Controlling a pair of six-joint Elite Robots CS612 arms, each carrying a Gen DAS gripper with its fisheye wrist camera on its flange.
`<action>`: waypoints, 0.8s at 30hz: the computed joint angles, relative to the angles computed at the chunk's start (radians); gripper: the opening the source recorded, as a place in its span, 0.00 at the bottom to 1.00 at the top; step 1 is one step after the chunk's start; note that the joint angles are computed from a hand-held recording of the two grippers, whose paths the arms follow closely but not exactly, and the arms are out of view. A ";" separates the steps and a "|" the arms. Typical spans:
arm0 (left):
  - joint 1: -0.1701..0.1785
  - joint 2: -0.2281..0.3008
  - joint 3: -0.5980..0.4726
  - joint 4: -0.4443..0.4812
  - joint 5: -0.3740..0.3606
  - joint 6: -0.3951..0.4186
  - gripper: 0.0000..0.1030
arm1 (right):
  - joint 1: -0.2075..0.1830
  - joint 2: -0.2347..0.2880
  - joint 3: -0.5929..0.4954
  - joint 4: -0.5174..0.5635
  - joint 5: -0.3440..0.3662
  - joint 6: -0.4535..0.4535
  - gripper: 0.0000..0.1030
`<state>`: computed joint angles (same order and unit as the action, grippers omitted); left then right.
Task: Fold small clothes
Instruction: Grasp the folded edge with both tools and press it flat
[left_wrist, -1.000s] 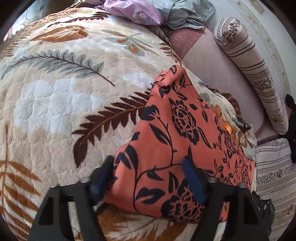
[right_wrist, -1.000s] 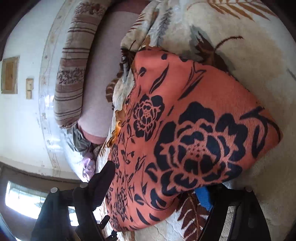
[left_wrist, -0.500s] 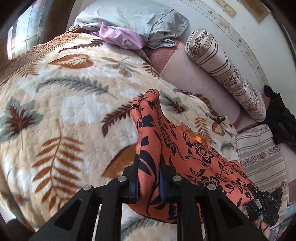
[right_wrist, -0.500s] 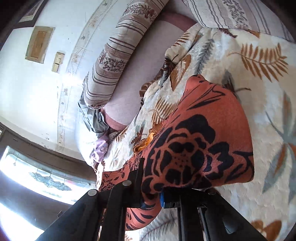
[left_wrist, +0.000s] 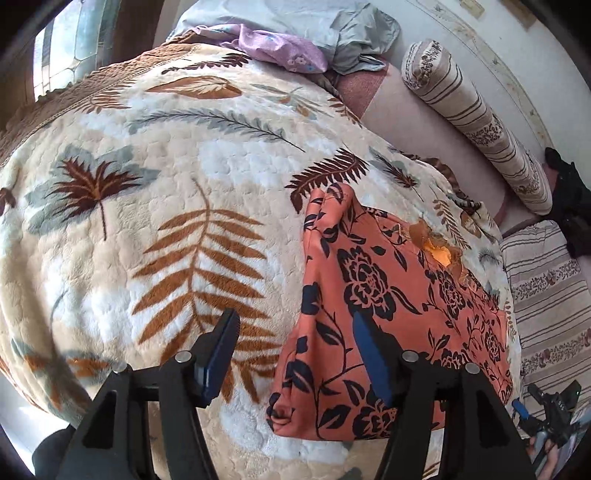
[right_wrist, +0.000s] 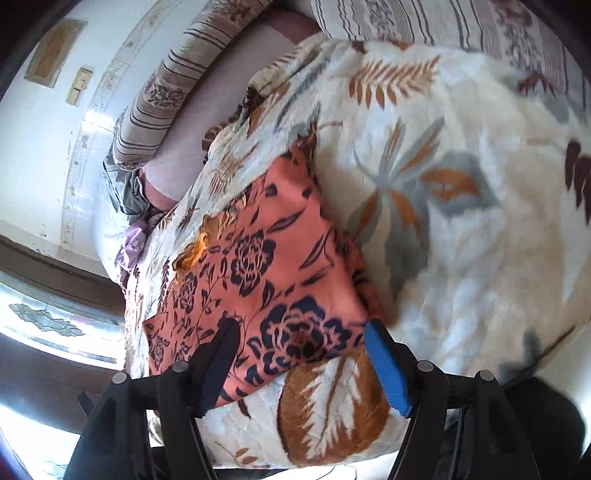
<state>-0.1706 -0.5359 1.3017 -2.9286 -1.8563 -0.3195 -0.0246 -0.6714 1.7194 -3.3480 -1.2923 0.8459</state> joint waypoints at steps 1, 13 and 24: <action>-0.002 0.007 -0.017 0.010 -0.007 0.017 0.63 | -0.007 0.000 -0.019 0.023 0.008 -0.040 0.71; -0.030 0.121 -0.270 0.153 0.000 0.163 0.63 | -0.021 0.155 -0.402 0.365 -0.027 -0.369 0.68; -0.060 0.166 -0.361 0.242 0.148 0.206 0.04 | -0.001 0.172 -0.455 0.497 -0.116 -0.476 0.11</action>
<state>-0.2302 -0.3701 0.9410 -2.6864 -1.7083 -0.1132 -0.0251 -0.4996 1.2647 -2.8512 -1.4082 0.3702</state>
